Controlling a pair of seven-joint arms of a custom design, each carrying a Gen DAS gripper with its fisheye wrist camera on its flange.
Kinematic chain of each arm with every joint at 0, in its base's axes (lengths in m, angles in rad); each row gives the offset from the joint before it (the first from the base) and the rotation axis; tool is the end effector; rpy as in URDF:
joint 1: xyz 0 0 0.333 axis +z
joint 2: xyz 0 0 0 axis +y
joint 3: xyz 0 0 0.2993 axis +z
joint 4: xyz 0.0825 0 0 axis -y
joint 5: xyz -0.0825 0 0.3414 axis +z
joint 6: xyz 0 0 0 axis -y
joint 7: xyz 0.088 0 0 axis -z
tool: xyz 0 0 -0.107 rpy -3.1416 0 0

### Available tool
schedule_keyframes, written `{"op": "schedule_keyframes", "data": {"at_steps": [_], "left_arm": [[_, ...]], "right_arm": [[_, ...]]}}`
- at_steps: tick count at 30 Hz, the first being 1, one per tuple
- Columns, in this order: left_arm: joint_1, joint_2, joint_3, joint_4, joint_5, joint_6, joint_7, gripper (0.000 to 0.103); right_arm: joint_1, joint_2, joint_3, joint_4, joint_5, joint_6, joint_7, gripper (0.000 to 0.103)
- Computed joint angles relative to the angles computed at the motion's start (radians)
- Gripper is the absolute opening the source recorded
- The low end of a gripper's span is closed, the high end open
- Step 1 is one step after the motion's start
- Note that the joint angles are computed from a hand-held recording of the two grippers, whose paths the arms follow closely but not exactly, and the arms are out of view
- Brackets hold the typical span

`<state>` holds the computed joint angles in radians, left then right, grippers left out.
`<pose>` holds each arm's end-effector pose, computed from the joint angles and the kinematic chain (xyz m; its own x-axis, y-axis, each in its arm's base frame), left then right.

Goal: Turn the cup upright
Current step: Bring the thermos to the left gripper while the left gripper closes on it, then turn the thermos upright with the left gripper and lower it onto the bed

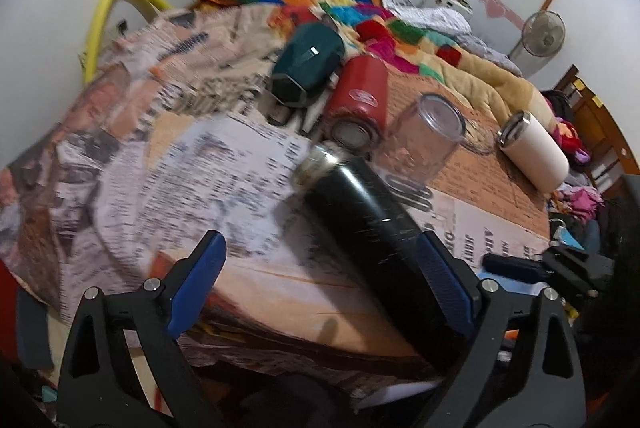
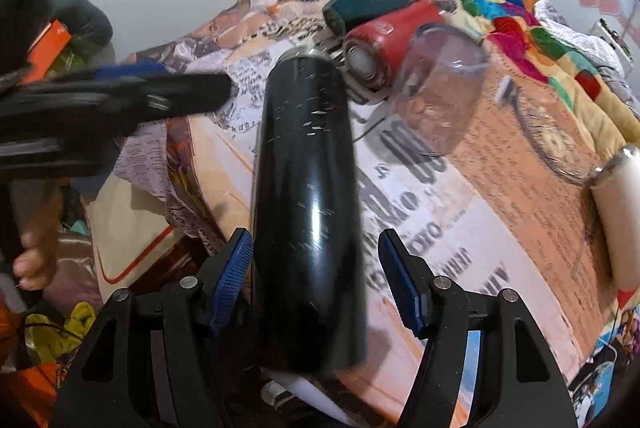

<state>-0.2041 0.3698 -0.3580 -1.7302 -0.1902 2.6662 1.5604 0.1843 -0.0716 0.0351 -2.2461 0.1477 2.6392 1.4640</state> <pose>0.5685 -0.3167 0.4499 -0.4024 -0.8671 0.2936 -0.8323 0.2129 -0.5118 0.5036 0.1087 0.4551 0.2284 -0.9710 -0.0710 -0.8757 -0.1730 -0.4507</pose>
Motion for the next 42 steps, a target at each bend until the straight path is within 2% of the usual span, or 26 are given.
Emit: {"op": "schedule_keyframes", "data": {"at_steps": [2, 5, 9, 12, 14, 16, 20, 25, 32, 37, 42], "left_arm": [[-0.001, 0.030, -0.011, 0.036, -0.012, -0.042, 0.002, 0.096], [-0.012, 0.067, -0.014, 0.076, -0.019, -0.092, -0.011, 0.093], [-0.051, 0.094, 0.016, 0.110, 0.033, -0.131, -0.076, 0.088], [-0.085, 0.114, 0.043, 0.139, 0.100, -0.154, -0.140, 0.087], [-0.097, 0.138, 0.049, 0.174, 0.129, -0.179, -0.164, 0.083], [-0.112, 0.171, 0.060, 0.225, 0.162, -0.220, -0.190, 0.070], [-0.125, 0.205, 0.059, 0.276, 0.194, -0.246, -0.209, 0.064], [-0.149, 0.173, 0.070, 0.237, 0.263, -0.198, -0.209, 0.064], [-0.140, 0.017, 0.067, 0.061, 0.328, -0.025, -0.211, 0.064], [-0.101, -0.125, 0.036, -0.096, 0.289, 0.111, -0.170, 0.064], [-0.114, -0.189, 0.046, -0.130, 0.306, 0.198, -0.170, 0.064]], "right_arm": [[-0.008, -0.039, 0.004, -0.032, -0.036, 0.020, 0.046, 0.063], [-0.056, -0.114, 0.039, -0.101, -0.193, 0.078, 0.231, 0.066], [-0.132, -0.203, 0.096, -0.179, -0.331, 0.133, 0.446, 0.068], [-0.151, -0.235, 0.101, -0.204, -0.343, 0.157, 0.489, 0.069], [-0.161, -0.254, 0.100, -0.221, -0.344, 0.171, 0.499, 0.069], [-0.172, -0.272, 0.107, -0.243, -0.343, 0.190, 0.517, 0.069], [-0.186, -0.297, 0.119, -0.275, -0.327, 0.210, 0.523, 0.069], [-0.210, -0.330, 0.140, -0.308, -0.328, 0.221, 0.533, 0.069], [-0.242, -0.351, 0.166, -0.316, -0.326, 0.235, 0.547, 0.069], [-0.255, -0.365, 0.173, -0.320, -0.331, 0.245, 0.556, 0.069], [-0.273, -0.372, 0.182, -0.322, -0.334, 0.259, 0.561, 0.069]]}}
